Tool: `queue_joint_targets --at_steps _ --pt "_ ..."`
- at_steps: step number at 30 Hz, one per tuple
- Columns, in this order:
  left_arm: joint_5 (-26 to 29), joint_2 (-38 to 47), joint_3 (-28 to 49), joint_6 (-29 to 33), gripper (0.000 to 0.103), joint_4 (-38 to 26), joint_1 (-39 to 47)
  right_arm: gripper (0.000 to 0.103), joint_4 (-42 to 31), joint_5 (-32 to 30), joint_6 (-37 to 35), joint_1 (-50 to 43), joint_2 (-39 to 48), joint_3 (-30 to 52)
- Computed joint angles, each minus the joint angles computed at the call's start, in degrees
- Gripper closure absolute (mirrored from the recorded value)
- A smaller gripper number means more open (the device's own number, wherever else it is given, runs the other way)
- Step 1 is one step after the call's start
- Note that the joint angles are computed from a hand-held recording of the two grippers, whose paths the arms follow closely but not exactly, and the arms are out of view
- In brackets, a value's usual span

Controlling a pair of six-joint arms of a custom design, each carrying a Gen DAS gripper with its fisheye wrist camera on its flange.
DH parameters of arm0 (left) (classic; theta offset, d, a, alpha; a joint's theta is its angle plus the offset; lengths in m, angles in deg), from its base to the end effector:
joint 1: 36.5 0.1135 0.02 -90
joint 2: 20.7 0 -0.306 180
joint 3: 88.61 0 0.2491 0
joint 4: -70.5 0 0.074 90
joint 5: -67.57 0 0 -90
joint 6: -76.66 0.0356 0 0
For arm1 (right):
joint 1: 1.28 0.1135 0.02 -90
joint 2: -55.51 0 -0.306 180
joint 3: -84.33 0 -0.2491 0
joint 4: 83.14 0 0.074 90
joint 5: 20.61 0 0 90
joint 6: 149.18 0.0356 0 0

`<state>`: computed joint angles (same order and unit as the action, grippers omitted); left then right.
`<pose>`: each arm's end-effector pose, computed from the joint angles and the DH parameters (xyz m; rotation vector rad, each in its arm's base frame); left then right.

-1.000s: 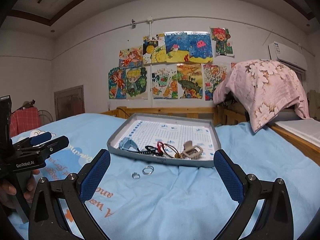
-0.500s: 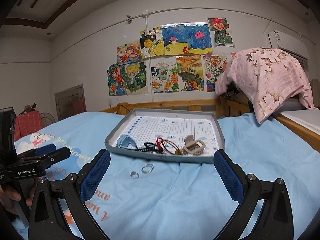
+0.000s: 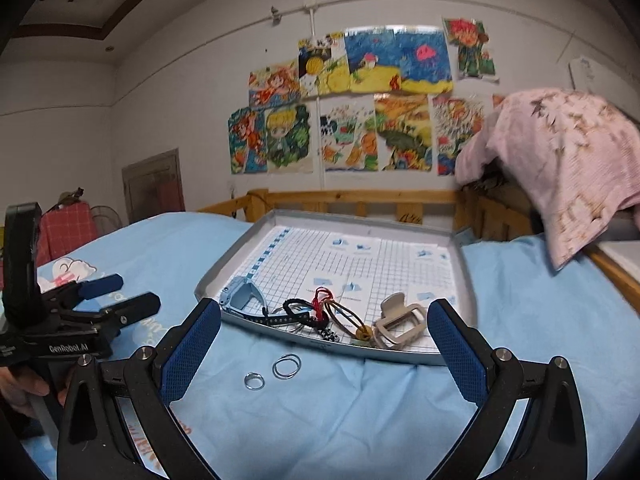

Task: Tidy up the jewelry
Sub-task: 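Grasp one silver ring with the left tool while the right tool grasps the other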

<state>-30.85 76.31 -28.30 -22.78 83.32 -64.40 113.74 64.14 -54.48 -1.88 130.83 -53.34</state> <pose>0.3179 -0.1624 0.2241 0.2252 1.9805 -0.2760 0.2566 0.0006 0.2435 0.0218 1.8528 0.1347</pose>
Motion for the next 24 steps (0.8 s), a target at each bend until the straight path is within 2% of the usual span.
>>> queue_joint_targets --at_steps 3,5,7,9,11,14,17,18,20,24 --pt "2.39 2.73 2.15 -0.9 0.0 -0.96 0.95 0.004 1.39 -3.39 1.03 -1.79 4.97 1.74" --pt "3.17 4.13 2.92 -0.75 0.001 -0.95 1.18 0.019 1.95 -5.45 1.32 -2.62 8.47 3.03" --pt "5.58 5.71 3.51 -0.45 0.004 -0.77 1.54 0.028 2.16 -7.44 1.56 -3.1 11.61 3.96" --pt "6.44 6.8 4.05 -0.21 0.014 -1.0 1.59 0.032 2.46 -8.66 1.51 -3.19 14.2 4.64" --pt "8.14 7.97 4.43 0.36 0.017 -0.82 1.62 0.044 2.49 -10.17 1.0 -3.2 16.35 5.27" --pt "9.66 9.09 4.68 1.63 0.023 -0.43 1.37 0.055 1.58 -11.48 0.24 -2.93 19.13 6.66" --pt "12.1 10.33 5.78 3.25 0.039 -1.7 1.09 0.066 -0.29 -12.43 -0.56 -2.42 21.01 8.18" --pt "13.27 10.81 6.39 3.7 0.047 -2.55 1.12 0.068 -1.16 -12.78 -0.88 -2.2 21.65 8.83" --pt "15.7 11.6 7.63 4.25 0.054 -4.44 1.3 0.074 -3.38 -13.52 -1.66 -1.9 22.5 10.22" --pt "21.21 13.05 9.81 4.95 0.061 -7.42 2.15 0.075 -7.41 -14.58 -2.8 -1.43 24.04 13.07"
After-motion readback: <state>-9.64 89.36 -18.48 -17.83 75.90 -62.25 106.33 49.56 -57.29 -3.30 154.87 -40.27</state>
